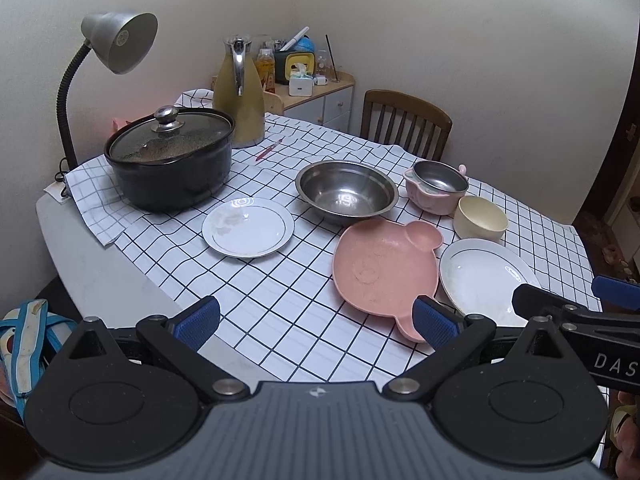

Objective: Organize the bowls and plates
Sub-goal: 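Move both grippers toward the large white gold-rimmed plate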

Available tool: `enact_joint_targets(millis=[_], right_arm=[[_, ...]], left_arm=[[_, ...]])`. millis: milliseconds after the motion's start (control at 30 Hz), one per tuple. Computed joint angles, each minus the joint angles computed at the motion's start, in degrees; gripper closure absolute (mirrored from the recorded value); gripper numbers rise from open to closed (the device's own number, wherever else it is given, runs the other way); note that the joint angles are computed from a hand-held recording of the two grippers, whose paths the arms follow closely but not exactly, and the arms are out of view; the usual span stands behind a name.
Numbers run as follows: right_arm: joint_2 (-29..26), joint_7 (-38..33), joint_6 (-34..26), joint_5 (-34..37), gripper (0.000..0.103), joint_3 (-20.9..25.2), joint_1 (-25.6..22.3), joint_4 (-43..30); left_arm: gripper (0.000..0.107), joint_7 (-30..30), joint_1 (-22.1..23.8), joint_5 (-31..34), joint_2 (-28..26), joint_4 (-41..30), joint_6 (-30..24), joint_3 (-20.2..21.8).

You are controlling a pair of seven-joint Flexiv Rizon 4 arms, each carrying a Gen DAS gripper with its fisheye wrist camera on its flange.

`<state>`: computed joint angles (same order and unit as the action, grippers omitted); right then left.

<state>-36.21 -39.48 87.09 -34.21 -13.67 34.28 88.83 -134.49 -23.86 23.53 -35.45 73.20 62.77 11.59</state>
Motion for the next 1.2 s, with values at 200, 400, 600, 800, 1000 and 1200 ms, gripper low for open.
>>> enact_joint_targets(millis=[200, 400, 600, 800, 1000, 1200], right_arm=[[-0.3, -2.6, 1.2, 1.0, 0.001, 2.1, -1.9, -0.6], [-0.4, -4.9, 2.3, 2.6, 0.002, 2.3, -2.1, -0.9], [-0.7, -7.4, 2.6, 4.3, 0.002, 3.4, -2.7, -1.4], [-0.5, -8.7, 3.4, 5.7, 0.002, 2.9, -2.4, -1.0], [-0.4, -10.1, 4.3, 6.7, 0.002, 2.7, -2.3, -0.9], [-0.4, -11.4, 4.1, 7.7, 0.002, 3.3, -2.7, -1.0]], left_arm=[[0.004, -2.0, -1.0, 1.4, 0.0, -0.7, -1.1, 1.1], [0.004, -4.0, -1.7, 3.3, 0.1, -1.8, -2.8, 1.4], [0.004, -5.1, -1.8, 4.8, 0.3, -2.2, -3.2, 1.1], [0.004, -6.1, -1.9, 5.8, 0.5, -2.4, -3.5, 0.9], [0.004, -6.6, -2.3, 6.9, 0.2, -3.2, -3.8, 0.9], [0.004, -6.5, -2.2, 6.7, 0.0, -3.7, -4.4, 0.4]])
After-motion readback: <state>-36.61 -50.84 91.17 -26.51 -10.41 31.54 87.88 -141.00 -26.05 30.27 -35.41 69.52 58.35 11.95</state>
